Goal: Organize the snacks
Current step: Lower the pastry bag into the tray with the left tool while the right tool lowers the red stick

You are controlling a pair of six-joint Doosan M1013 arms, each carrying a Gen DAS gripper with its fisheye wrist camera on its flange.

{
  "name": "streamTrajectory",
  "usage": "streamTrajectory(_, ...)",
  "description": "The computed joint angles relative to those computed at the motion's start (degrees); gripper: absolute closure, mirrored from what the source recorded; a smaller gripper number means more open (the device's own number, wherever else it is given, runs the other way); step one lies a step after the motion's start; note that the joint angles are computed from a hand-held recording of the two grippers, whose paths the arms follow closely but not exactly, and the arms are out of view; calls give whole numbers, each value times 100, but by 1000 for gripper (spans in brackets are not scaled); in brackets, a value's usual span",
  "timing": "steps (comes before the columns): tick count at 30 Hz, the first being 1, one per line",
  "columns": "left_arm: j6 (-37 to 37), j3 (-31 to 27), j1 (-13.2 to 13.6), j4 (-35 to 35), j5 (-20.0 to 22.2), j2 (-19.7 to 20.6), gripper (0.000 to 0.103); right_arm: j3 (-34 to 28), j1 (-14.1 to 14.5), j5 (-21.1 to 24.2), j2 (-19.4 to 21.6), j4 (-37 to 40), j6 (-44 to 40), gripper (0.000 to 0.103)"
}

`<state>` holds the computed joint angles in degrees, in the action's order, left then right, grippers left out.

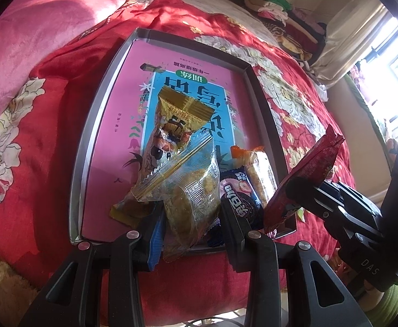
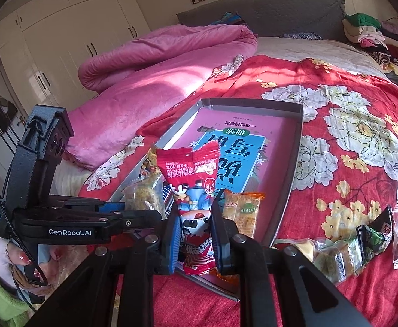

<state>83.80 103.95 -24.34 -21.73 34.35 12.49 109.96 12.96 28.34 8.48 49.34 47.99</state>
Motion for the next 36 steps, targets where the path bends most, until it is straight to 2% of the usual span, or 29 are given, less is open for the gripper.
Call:
streamTrajectory(5, 112, 12, 7, -105, -54, -5, 64, 14, -12, 14, -15, 26, 9, 68)
streamTrajectory(8, 105, 11, -4, -74, -85, -9, 64, 16, -10, 15, -33, 44, -19, 64)
streamTrajectory(36, -69, 48, -73, 196, -420, -95, 63, 103, -14, -172, -166, -379, 365, 57)
